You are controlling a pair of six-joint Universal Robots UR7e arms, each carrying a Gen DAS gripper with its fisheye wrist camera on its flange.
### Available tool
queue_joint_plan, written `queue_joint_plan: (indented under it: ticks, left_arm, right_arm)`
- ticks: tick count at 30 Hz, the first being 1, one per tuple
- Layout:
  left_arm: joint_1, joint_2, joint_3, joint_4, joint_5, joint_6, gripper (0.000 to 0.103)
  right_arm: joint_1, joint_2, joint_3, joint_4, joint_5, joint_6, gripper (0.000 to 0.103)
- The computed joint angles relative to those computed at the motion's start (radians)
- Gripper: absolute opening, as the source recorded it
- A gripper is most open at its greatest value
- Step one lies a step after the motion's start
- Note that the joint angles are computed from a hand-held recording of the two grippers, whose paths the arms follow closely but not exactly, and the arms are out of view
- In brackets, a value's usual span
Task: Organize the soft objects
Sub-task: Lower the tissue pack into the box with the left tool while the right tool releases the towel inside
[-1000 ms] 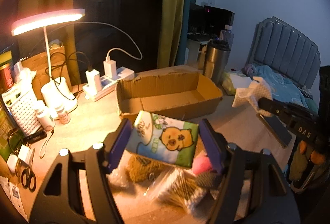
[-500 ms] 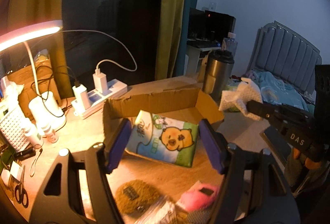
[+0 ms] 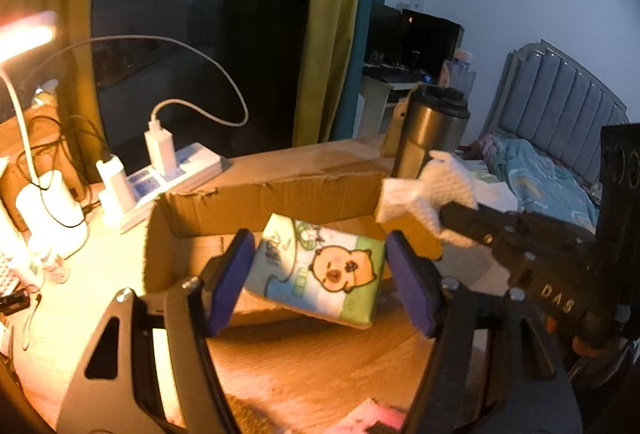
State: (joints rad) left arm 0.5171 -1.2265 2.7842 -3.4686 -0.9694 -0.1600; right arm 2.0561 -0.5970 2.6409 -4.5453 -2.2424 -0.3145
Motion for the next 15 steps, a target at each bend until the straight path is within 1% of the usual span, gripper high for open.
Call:
queue_joint_plan:
  ticks: [4,8,12,15]
  left_arm:
    - [0.046,0.093,-0.039,-0.060,-0.026,0.036,0.069]
    - [0.094,0.172,-0.082,-0.086,-0.053,0.061,0.069]
    - [0.124,0.223,-0.111,-0.095,-0.068,0.076,0.069]
    - [0.149,0.244,-0.132,-0.091,-0.078,0.080,0.069]
  right_arm:
    - [-0.062,0.006,-0.006,0.009,0.061,-0.016,0.009]
    - [-0.118,0.004,-0.008,0.019,0.105,-0.024,0.009]
    - [-0.178,0.003,-0.006,0.033,0.135,-0.014,0.009]
    - [-0.202,0.004,-0.006,0.048,0.147,-0.002,0.009]
